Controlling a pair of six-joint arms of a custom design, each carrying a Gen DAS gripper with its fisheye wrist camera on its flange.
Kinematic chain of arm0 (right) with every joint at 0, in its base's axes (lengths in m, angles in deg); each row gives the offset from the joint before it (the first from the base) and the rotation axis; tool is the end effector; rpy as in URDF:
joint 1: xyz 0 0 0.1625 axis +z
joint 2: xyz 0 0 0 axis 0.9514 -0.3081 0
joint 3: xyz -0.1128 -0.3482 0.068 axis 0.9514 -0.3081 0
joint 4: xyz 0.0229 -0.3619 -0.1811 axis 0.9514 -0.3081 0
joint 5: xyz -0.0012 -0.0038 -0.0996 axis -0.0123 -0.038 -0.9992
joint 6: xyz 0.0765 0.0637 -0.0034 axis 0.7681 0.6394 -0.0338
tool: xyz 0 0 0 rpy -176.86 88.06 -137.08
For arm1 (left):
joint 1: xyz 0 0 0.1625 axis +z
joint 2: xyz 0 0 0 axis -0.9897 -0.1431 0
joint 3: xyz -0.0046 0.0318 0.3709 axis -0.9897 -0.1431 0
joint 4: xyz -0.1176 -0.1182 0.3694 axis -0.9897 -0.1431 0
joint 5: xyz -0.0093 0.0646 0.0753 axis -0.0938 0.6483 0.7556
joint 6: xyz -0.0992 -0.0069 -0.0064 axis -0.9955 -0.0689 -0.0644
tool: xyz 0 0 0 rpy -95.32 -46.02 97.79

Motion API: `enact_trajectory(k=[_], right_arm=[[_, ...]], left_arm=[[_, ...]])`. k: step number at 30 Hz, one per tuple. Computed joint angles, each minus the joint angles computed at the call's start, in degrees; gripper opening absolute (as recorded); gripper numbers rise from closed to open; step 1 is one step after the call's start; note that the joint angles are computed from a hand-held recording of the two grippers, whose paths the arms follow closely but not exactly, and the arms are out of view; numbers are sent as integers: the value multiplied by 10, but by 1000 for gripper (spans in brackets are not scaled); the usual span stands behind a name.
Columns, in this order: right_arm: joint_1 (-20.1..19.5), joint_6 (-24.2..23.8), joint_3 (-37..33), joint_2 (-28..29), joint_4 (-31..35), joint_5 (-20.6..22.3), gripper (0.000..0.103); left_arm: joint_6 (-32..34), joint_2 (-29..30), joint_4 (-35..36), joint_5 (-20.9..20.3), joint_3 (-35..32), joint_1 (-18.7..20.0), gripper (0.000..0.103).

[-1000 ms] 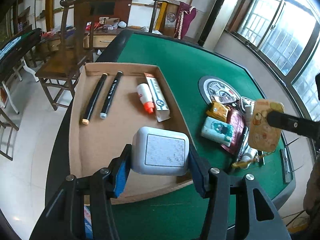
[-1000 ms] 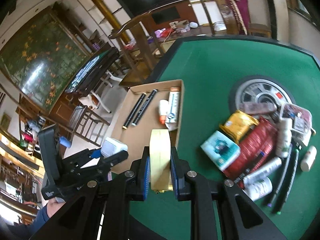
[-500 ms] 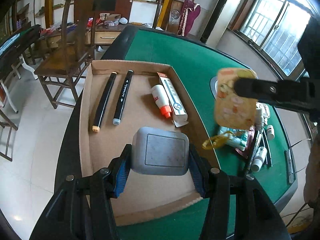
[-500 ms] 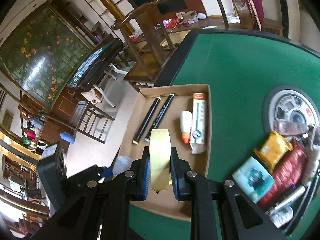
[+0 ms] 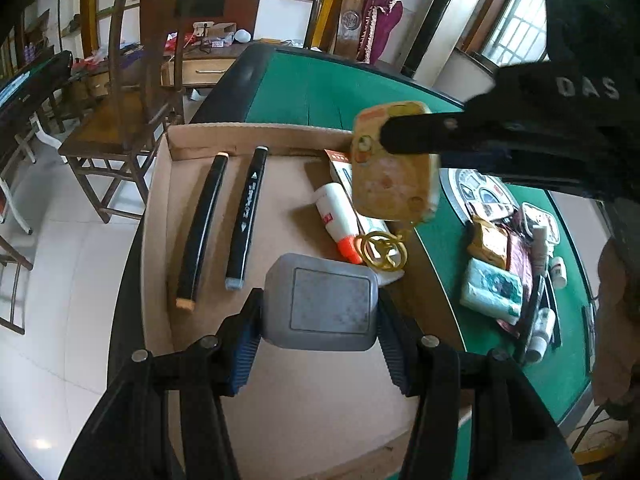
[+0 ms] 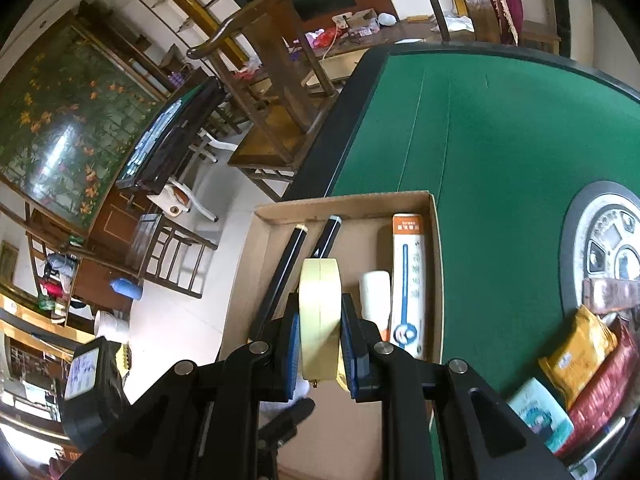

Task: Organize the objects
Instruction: 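Carry the white case with the left gripper while the right gripper carries the yellow card to the tray, then lower the case and card into the tray and open both grippers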

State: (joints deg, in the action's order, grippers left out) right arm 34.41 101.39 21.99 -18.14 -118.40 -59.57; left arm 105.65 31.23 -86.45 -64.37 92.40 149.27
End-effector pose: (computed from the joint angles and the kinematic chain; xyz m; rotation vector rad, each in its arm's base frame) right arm 0.3050 -0.7231 0.1038 -0.0629 -2.6954 0.7853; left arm -0.1131 -0.7104 0.2707 0.9323 2.6242 -0.3062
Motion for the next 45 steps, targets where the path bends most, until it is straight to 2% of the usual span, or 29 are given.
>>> enact_trajectory(k=[12, 27, 36, 45], right_arm=[[-24, 6, -124, 70, 71, 12, 20], [-48, 19, -227, 132, 150, 15, 20], [-52, 15, -248, 145, 158, 7, 21], [-52, 21, -228, 131, 140, -7, 24]], left_arm=[[11, 51, 21, -3, -52, 1, 53], [4, 91, 47, 2, -99, 11, 53], [-24, 113, 93, 5, -139, 11, 53], [-26, 122, 96, 4, -153, 11, 54]])
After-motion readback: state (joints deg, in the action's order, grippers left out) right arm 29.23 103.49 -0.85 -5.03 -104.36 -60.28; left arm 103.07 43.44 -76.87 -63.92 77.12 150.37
